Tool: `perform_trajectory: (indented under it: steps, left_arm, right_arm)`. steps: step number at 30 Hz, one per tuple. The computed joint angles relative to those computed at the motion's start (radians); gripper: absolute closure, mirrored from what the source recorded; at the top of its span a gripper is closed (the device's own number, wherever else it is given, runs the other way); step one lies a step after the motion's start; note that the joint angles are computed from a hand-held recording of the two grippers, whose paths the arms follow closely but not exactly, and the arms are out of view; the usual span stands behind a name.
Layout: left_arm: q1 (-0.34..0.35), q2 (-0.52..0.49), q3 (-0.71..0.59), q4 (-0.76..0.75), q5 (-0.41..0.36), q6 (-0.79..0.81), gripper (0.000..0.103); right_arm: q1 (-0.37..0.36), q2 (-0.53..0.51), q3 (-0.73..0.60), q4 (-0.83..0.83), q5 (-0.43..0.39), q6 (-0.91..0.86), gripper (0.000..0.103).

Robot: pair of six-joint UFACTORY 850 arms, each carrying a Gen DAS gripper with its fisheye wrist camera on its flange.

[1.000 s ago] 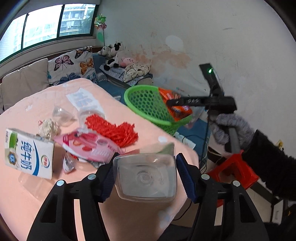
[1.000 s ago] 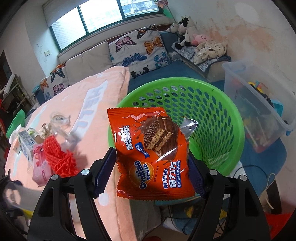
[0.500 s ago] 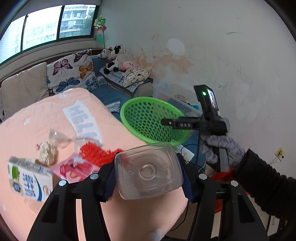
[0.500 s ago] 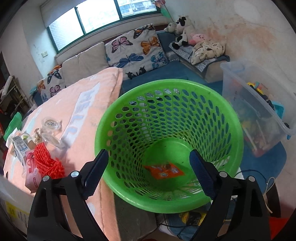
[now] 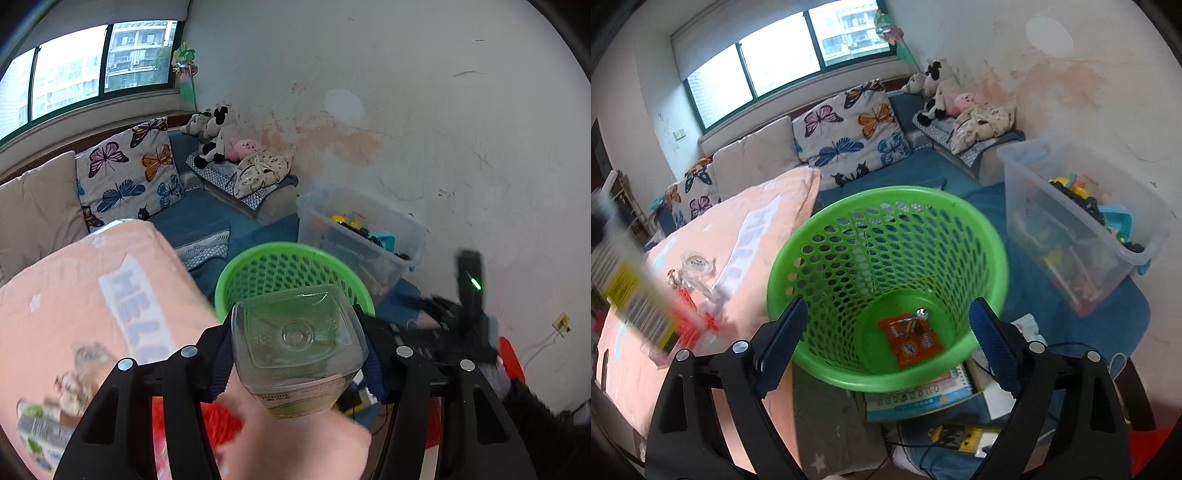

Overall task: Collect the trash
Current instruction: 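Open the right gripper over the basket while the left gripper carries the bottle there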

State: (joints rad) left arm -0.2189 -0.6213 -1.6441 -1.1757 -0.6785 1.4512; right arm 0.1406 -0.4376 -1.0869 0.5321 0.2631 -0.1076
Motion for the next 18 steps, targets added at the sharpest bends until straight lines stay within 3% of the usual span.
perform_trajectory:
  steps: [9,18]
  left_arm:
    - [-0.121,-0.207,-0.275,0.205,0.072,-0.262,0.047]
    - [-0.199,-0.456,-0.564,0.570,0.047,-0.681,0.047]
  right_arm:
    - [-0.019,0.041,0.095,-0.076,0.062,0.114,0.014]
    - [-0.030,0.035,0.165,-0.171,0.086,0.275,0.014]
